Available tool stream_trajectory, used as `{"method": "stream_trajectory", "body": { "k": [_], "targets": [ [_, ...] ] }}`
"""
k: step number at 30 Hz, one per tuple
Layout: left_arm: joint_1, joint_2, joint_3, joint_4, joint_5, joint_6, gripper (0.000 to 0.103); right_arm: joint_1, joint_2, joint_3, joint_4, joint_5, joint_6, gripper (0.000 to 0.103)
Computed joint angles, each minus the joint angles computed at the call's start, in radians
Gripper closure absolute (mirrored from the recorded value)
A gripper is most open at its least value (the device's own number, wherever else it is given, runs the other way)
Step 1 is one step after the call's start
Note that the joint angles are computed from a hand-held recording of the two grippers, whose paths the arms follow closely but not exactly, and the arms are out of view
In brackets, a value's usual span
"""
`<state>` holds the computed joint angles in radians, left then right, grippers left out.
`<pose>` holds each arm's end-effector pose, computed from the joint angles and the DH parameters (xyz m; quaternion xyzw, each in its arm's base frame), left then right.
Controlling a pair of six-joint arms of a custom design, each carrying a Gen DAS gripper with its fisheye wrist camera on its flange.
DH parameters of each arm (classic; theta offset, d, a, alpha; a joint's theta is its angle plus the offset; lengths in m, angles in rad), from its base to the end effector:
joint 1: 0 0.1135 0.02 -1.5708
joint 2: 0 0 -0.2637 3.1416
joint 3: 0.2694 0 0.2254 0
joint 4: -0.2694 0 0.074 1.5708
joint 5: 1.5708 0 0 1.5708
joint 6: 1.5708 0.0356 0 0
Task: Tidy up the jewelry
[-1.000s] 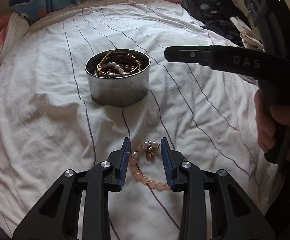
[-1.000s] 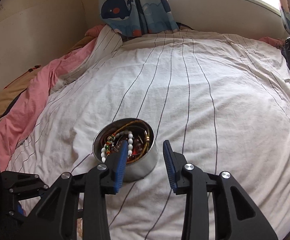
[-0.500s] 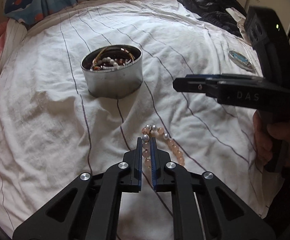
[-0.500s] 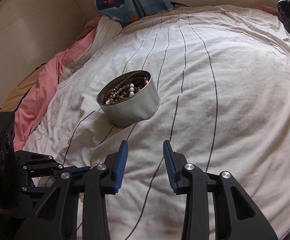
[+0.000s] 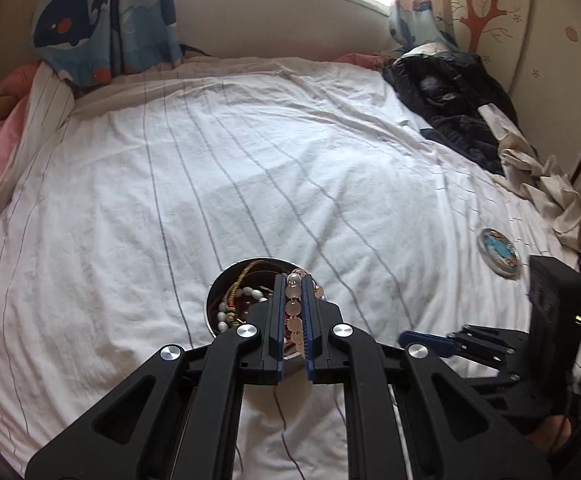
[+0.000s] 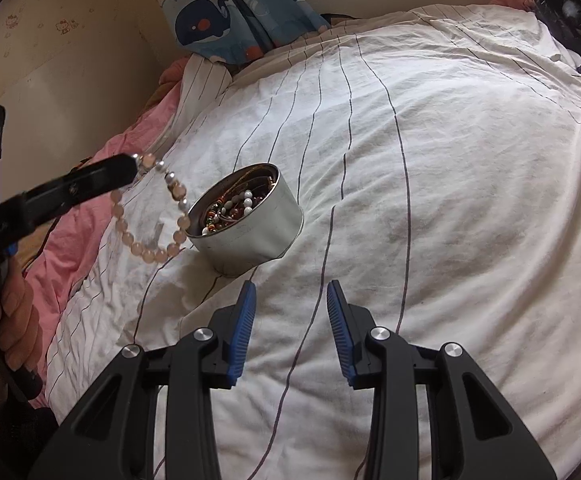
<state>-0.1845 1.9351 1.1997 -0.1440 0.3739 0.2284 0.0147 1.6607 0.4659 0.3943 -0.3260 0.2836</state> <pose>0.3747 -0.0832 0.1761 0.2511 0.8919 -0.1675 0.3367 0.2541 0.0151 0.1188 0.0622 0.9144 0.2038 0.3443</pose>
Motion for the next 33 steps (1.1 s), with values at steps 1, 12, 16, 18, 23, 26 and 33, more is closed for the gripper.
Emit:
{"method": "stream_trajectory", "body": {
  "k": [1,12,16,18,23,26,33],
  "targets": [
    [-0.004,0.051,0.037,-0.009,-0.025,-0.009,0.095,0.001,0.003,0.002,0.000,0.001,0.001,0.066],
    [0.082,-0.023,-0.195,0.150,-0.040,0.005,0.053,0.026,-0.003,-0.008,0.015,0.038,-0.019,0.066],
    [0.098,-0.126,-0.386,0.245,-0.075,0.030,0.041,0.070,-0.018,-0.021,0.022,0.091,-0.033,0.057],
    [0.094,-0.178,-0.492,0.309,-0.108,0.036,0.037,0.091,-0.028,-0.032,0.024,0.115,-0.035,0.057],
    [0.084,-0.275,-0.694,0.463,-0.189,0.033,0.023,0.168,-0.082,-0.120,0.075,0.219,0.007,0.052],
    [0.087,-0.290,-0.754,0.518,-0.220,0.022,0.020,0.244,-0.113,-0.178,0.092,0.320,0.049,0.050],
    [0.094,-0.238,-0.823,0.654,-0.273,-0.022,0.011,0.371,-0.134,-0.245,0.093,0.480,0.125,0.048]
  ]
}}
